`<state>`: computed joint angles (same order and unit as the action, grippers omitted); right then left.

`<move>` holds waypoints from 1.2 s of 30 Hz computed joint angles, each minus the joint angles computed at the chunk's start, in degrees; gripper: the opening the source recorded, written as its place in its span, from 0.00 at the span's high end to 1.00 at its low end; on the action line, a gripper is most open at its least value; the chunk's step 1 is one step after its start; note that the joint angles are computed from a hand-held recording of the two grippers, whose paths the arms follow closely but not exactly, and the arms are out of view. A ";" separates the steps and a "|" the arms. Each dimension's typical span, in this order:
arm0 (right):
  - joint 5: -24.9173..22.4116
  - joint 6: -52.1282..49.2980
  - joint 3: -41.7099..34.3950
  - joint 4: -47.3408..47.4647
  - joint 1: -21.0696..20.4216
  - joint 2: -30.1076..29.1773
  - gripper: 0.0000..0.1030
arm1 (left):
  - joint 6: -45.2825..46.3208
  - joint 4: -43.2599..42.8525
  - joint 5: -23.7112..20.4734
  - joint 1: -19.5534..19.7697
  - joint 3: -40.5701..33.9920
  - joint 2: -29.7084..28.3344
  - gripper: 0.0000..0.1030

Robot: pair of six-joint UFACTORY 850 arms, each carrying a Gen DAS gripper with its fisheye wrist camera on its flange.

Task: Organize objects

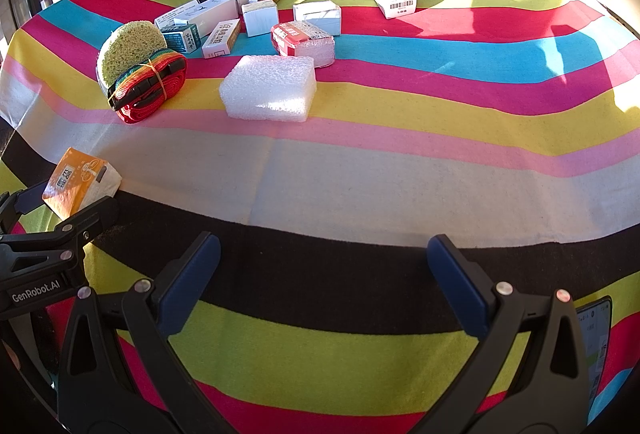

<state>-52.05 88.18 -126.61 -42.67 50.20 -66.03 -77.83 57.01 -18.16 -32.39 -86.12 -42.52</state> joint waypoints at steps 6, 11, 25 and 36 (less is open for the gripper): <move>0.00 0.00 0.00 0.00 0.00 0.00 0.00 | 0.00 0.00 0.00 0.00 0.00 0.00 0.00; 0.00 0.00 0.00 0.00 0.00 0.00 0.00 | 3.54 -3.12 0.03 0.28 -0.61 -0.32 0.00; 0.00 0.00 0.00 0.00 0.00 0.00 0.00 | 6.22 -5.55 -0.12 0.38 -0.97 -0.39 0.00; 0.00 -0.09 -0.01 0.05 0.00 0.00 0.00 | 6.36 -5.67 -0.14 0.38 -1.00 -0.40 0.00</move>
